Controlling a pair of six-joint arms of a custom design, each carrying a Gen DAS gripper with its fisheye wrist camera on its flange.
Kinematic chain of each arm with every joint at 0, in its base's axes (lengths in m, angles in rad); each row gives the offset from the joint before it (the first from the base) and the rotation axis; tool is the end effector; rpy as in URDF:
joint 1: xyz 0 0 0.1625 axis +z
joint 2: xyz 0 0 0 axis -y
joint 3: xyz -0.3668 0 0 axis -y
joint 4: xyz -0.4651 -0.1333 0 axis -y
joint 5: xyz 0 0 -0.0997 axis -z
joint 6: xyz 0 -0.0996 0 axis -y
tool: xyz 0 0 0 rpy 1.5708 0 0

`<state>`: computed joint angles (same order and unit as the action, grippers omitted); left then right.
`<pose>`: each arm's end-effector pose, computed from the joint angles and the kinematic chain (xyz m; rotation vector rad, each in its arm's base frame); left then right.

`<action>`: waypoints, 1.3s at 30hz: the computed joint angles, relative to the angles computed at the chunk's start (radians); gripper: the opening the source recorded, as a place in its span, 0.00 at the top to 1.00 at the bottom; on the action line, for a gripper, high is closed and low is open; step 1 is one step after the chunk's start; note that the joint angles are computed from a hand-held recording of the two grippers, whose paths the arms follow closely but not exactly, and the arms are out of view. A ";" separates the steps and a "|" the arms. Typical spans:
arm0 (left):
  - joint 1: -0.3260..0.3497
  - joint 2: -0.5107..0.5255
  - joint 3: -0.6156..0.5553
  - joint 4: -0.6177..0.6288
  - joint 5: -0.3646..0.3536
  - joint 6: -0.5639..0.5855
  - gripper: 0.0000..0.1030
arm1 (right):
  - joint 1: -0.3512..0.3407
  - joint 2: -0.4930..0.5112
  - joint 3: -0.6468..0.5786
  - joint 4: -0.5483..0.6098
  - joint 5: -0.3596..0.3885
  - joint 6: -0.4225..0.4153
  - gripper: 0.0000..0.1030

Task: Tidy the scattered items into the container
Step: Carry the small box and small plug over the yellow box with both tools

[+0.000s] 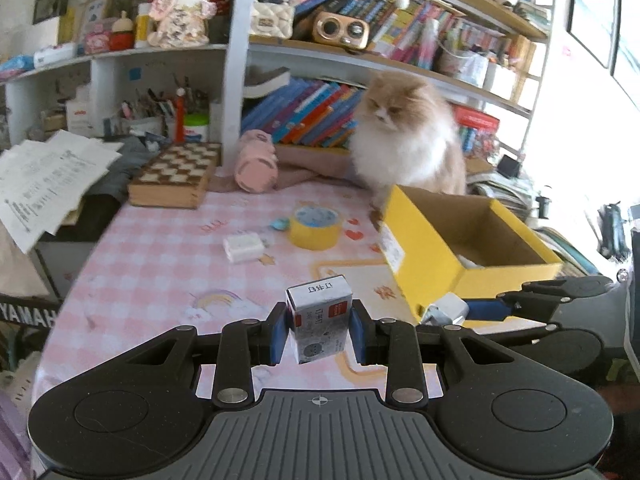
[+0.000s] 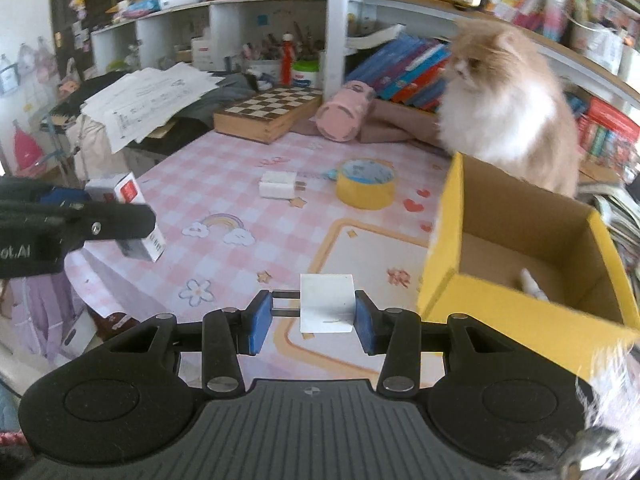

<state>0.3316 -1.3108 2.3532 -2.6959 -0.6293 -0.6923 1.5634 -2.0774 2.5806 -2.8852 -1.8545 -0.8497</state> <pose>-0.3398 -0.3431 0.0651 0.6127 2.3759 -1.0845 0.1027 -0.3682 0.2654 0.8604 -2.2864 0.8077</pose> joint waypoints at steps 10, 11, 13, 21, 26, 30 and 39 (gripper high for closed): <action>-0.018 0.047 -0.006 -0.082 -0.126 0.085 0.71 | -0.050 -0.249 0.112 0.080 -0.059 0.053 0.60; -0.017 0.053 -0.010 -0.089 -0.138 0.096 0.71 | -0.055 -0.270 0.121 0.084 -0.065 0.059 0.60; -0.014 0.070 -0.019 -0.110 -0.162 0.119 0.71 | -0.064 -0.312 0.136 0.096 -0.076 0.066 0.60; 0.008 0.155 -0.072 -0.199 -0.274 0.232 0.71 | -0.094 -0.434 0.170 0.120 -0.136 0.103 0.60; 0.019 0.210 -0.110 -0.241 -0.333 0.297 0.71 | -0.124 -0.511 0.190 0.131 -0.150 0.112 0.60; 0.028 0.248 -0.139 -0.261 -0.375 0.333 0.71 | -0.155 -0.565 0.201 0.139 -0.152 0.123 0.60; 0.033 0.300 -0.184 -0.277 -0.412 0.383 0.71 | -0.211 -0.606 0.198 0.141 -0.125 0.135 0.60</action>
<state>0.3649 -1.0106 2.1696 -2.9725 -1.0414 -0.3098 1.3522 -2.6837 2.7783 -2.7443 -1.9795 -0.7151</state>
